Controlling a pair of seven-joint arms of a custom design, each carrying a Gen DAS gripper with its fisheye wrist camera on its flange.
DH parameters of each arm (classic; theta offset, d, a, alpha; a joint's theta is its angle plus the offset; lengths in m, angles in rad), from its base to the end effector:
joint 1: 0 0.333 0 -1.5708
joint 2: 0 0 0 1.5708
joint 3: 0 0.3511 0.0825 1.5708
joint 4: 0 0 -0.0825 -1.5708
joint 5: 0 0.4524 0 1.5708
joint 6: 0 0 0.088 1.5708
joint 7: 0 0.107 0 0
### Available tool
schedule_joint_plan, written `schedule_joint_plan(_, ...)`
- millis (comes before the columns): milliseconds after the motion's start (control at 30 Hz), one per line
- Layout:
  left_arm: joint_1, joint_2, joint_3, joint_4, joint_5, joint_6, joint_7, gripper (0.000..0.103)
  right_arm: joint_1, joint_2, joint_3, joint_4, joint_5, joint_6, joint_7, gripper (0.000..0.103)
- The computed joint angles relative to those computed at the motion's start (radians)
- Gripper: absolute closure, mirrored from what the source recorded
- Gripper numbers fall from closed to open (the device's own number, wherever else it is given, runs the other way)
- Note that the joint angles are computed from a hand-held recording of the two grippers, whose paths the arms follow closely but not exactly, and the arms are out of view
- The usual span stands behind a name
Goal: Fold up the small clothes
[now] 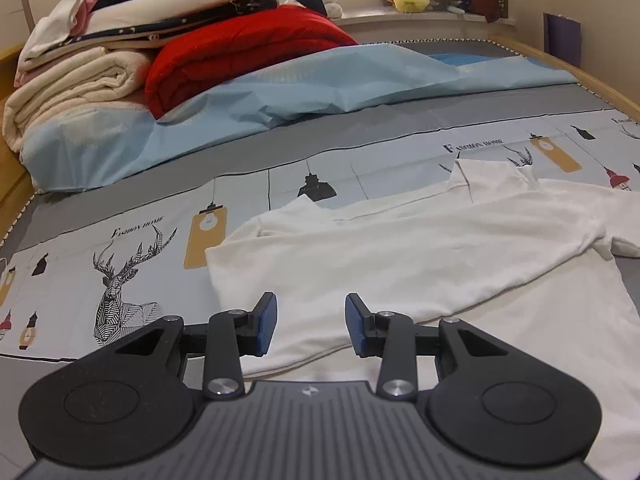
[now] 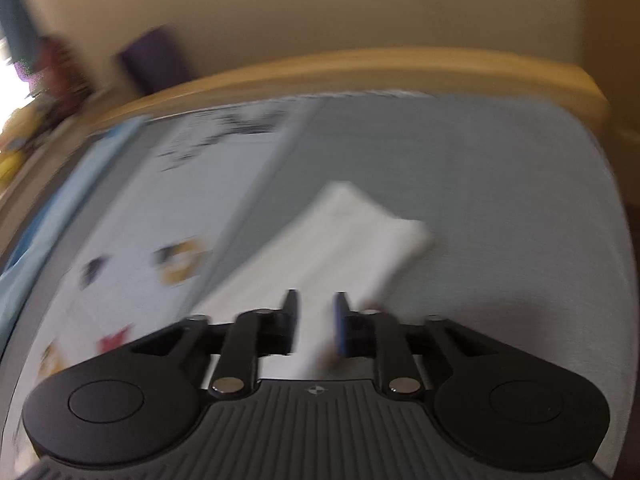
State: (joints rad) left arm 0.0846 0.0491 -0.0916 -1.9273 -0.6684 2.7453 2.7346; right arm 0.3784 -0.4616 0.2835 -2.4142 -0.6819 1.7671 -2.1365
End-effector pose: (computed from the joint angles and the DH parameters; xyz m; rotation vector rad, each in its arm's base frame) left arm 0.6823 0.0210 0.5534 -1.0707 2.1551 -0.7985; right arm 0.3798 0.2339 0.4875 0.2199 2.5537 -0.9229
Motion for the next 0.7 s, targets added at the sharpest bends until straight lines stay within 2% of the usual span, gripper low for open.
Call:
schedule_joint_plan(33,0.0,0.005,0.0,0.007,0.0,0.0,-0.006,0.061,0.002,-0.023,-0.009,-0.03,0.036,0.001,0.026,0.059)
schedule_joint_plan(67,0.001,0.006,0.0,0.01,-0.001,-0.006,-0.01,0.061,0.002,-0.037,-0.015,-0.05,0.064,0.006,0.049,0.055)
schedule_joint_plan(133,0.002,0.012,0.001,0.02,0.007,-0.017,-0.024,0.061,-0.002,-0.069,-0.013,-0.098,0.09,0.044,0.121,0.055)
schedule_joint_plan(200,0.006,0.011,0.0,0.024,-0.004,-0.021,-0.018,0.061,-0.017,-0.064,0.012,-0.106,0.05,0.046,0.169,0.055)
schedule_joint_plan(233,0.006,0.011,0.0,0.024,-0.005,-0.018,-0.017,0.061,-0.021,-0.064,0.016,-0.118,0.004,0.069,0.17,0.058)
schedule_joint_plan(267,0.007,0.01,0.0,0.023,-0.004,-0.015,-0.017,0.061,-0.025,-0.065,0.02,-0.129,-0.037,0.096,0.178,0.07)
schedule_joint_plan(300,0.007,0.009,0.0,0.022,-0.007,-0.014,-0.015,0.061,-0.029,-0.064,0.023,-0.139,-0.073,0.121,0.188,0.076)
schedule_joint_plan(367,0.011,0.008,0.001,0.023,-0.02,-0.021,-0.004,0.061,-0.033,-0.041,0.025,-0.134,-0.101,0.124,0.178,0.1)
schedule_joint_plan(500,0.017,0.01,0.005,0.033,-0.036,-0.027,0.0,0.061,-0.023,0.002,0.048,-0.086,-0.105,0.012,0.196,0.1)
schedule_joint_plan(600,0.02,0.016,0.008,0.042,-0.021,-0.022,-0.021,0.061,-0.008,0.07,0.054,0.013,-0.161,-0.1,0.097,0.1)
schedule_joint_plan(700,0.022,0.037,0.017,0.064,0.049,-0.018,-0.107,0.061,0.014,0.157,0.056,0.13,-0.3,-0.17,-0.042,0.1)
